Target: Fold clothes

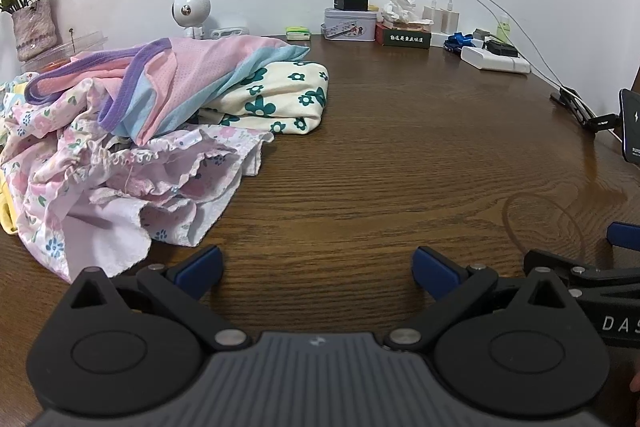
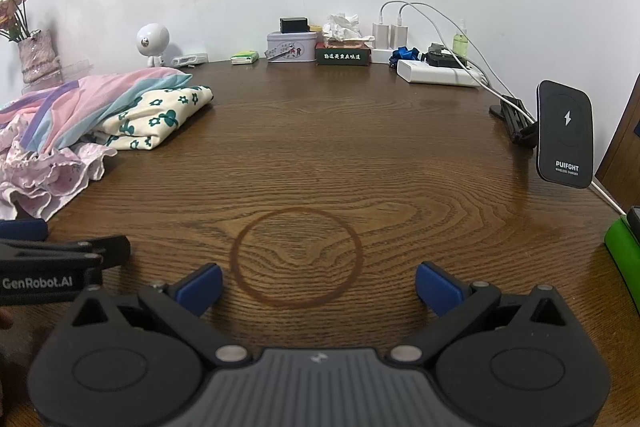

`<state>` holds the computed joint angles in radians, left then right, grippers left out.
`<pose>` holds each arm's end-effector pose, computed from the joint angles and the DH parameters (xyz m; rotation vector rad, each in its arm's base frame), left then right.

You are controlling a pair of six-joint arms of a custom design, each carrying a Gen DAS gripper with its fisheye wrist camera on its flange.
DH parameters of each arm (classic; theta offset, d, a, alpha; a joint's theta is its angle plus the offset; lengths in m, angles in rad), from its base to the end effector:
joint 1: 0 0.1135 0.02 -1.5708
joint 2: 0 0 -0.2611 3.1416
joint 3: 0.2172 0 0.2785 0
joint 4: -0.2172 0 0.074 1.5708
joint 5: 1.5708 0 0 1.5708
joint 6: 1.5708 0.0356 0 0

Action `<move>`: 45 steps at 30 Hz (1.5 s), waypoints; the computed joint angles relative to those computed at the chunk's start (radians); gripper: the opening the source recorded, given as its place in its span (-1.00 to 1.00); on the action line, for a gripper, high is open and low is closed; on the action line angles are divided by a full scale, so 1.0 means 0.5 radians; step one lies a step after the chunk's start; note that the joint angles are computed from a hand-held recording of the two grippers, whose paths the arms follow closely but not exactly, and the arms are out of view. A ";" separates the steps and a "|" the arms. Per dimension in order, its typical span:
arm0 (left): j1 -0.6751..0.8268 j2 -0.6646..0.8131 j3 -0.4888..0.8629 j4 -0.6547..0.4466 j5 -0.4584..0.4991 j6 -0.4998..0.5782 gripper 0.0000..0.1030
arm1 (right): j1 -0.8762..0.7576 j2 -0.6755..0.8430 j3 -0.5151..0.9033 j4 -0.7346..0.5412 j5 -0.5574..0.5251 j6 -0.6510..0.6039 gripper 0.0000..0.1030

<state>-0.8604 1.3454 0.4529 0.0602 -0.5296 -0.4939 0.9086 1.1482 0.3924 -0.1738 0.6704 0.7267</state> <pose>0.1764 -0.1774 0.1165 0.1780 2.2569 -0.0701 0.1484 0.1543 0.1271 0.0545 2.2491 0.0089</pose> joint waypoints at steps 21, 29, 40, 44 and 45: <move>-0.139 -0.102 -0.088 -0.046 -0.117 -0.111 0.99 | 0.022 0.026 0.016 -0.012 0.022 0.022 1.00; -0.093 -0.069 -0.045 -0.054 -0.063 -0.080 0.99 | 0.016 0.046 0.032 -0.025 0.030 0.047 1.00; 0.021 0.043 0.033 -0.001 -0.025 -0.036 0.99 | -0.094 0.104 0.073 0.076 -0.090 -0.111 1.00; 0.016 0.018 0.018 -0.011 -0.027 -0.041 0.99 | -0.104 0.100 0.076 0.074 -0.099 -0.123 1.00; 0.017 0.015 0.015 -0.010 -0.025 -0.039 0.99 | -0.103 0.097 0.074 0.072 -0.099 -0.122 1.00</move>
<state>-0.8519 1.3530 0.4606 0.0551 -0.5421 -0.5135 0.8573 1.1969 0.4296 -0.1379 0.6208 0.6656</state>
